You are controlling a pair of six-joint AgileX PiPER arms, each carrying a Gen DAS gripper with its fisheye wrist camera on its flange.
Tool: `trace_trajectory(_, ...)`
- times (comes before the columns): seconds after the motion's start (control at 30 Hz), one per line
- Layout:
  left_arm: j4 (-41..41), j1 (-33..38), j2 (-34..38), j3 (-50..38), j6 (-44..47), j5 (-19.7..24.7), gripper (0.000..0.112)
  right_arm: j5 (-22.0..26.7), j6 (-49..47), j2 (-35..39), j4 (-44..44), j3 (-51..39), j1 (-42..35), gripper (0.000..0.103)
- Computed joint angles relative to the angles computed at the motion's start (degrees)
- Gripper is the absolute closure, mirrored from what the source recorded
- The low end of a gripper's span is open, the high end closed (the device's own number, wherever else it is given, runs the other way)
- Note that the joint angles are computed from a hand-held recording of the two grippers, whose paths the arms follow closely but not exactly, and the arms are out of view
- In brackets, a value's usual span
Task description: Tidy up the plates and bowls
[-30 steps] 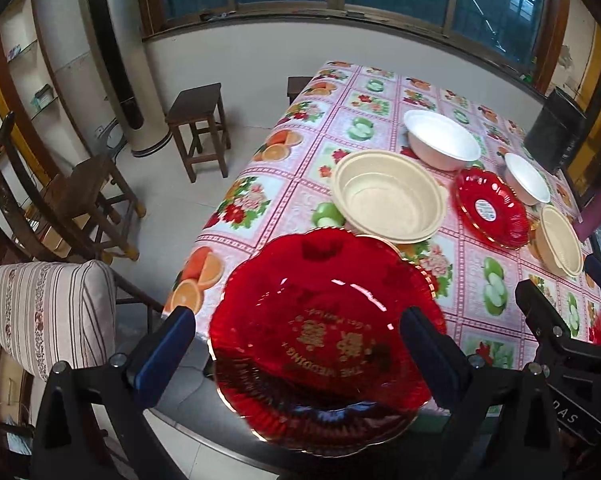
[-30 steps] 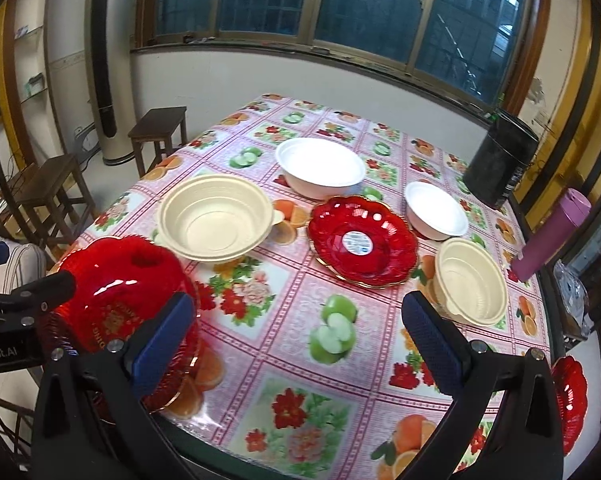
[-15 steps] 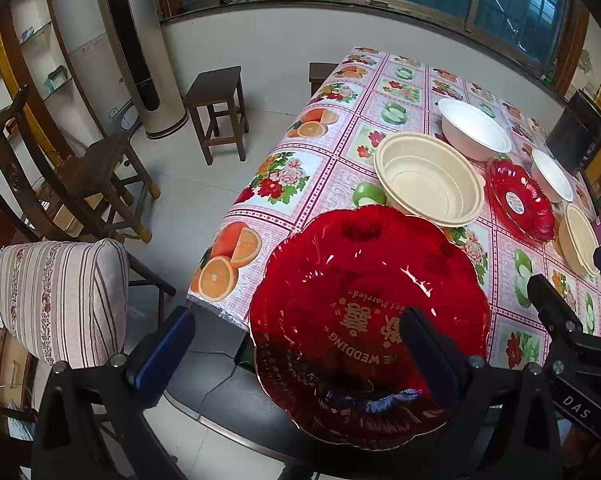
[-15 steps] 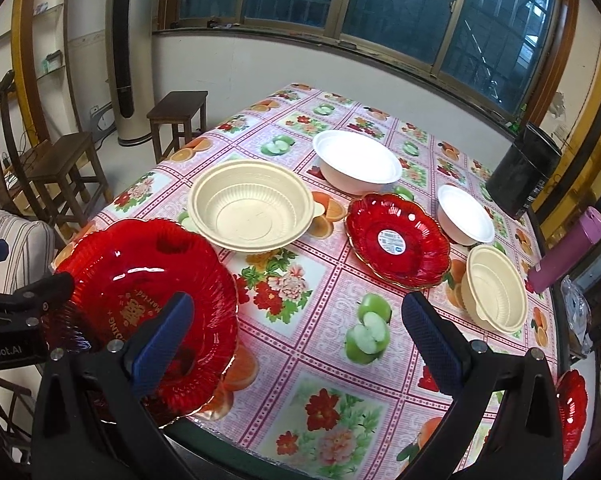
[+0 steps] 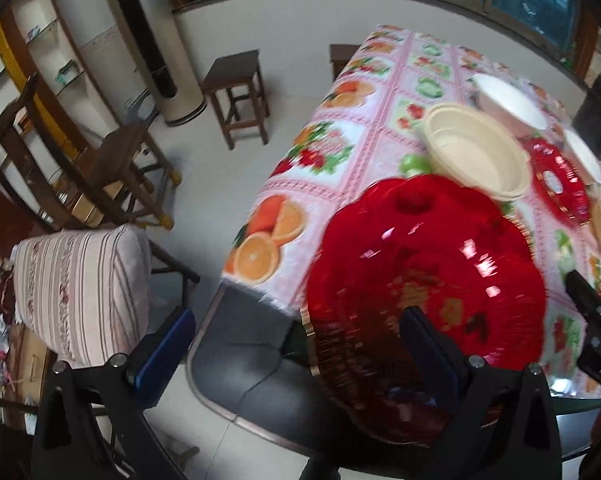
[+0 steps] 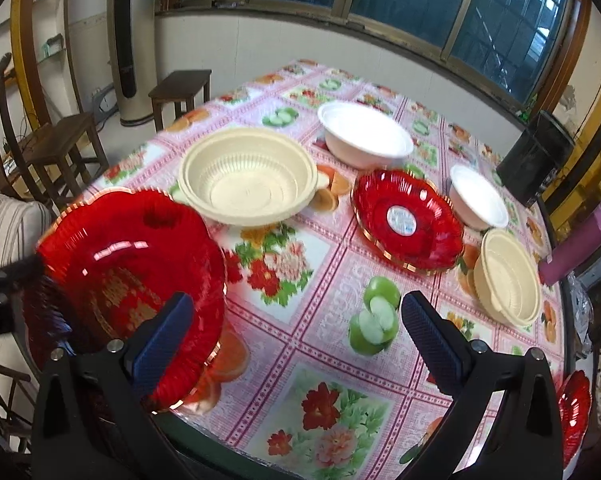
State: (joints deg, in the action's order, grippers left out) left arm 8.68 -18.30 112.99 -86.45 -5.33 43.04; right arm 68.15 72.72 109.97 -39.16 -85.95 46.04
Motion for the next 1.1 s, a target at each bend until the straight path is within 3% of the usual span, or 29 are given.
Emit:
trace_trajectory(0.3,3.2,0.1,-0.8,3.3,-1.9,-2.0,0.009,-4.7,0.3,-0.9,1.8,2.8,-1.4,0.001)
trace_trajectory(0.43,2.6,-0.1,1.2,2.2,-1.5,-0.3,0.009,-8.0,-3.0,0.6,4.5,1.7,-2.5,0.001)
trace_trajectory(0.6,2.1,-0.5,2.8,1.9,-1.1,0.5,0.009,-11.2,-8.4,4.2,10.3,-0.7,-4.4,0.013)
trace_trajectory(0.7,1.9,-1.3,3.5,1.3,-0.4,0.7,0.009,-12.6,-9.7,5.5,13.8,-1.6,-5.7,0.014)
trace_trajectory(0.93,2.3,-4.4,10.2,-6.4,3.2,7.4,0.009,-14.4,-10.0,7.8,18.5,-1.4,-7.2,0.014)
trace_trajectory(1.1,0.6,-5.8,12.2,-10.2,6.7,9.9,0.012,-14.9,-9.0,8.7,19.8,-1.8,-6.7,0.025)
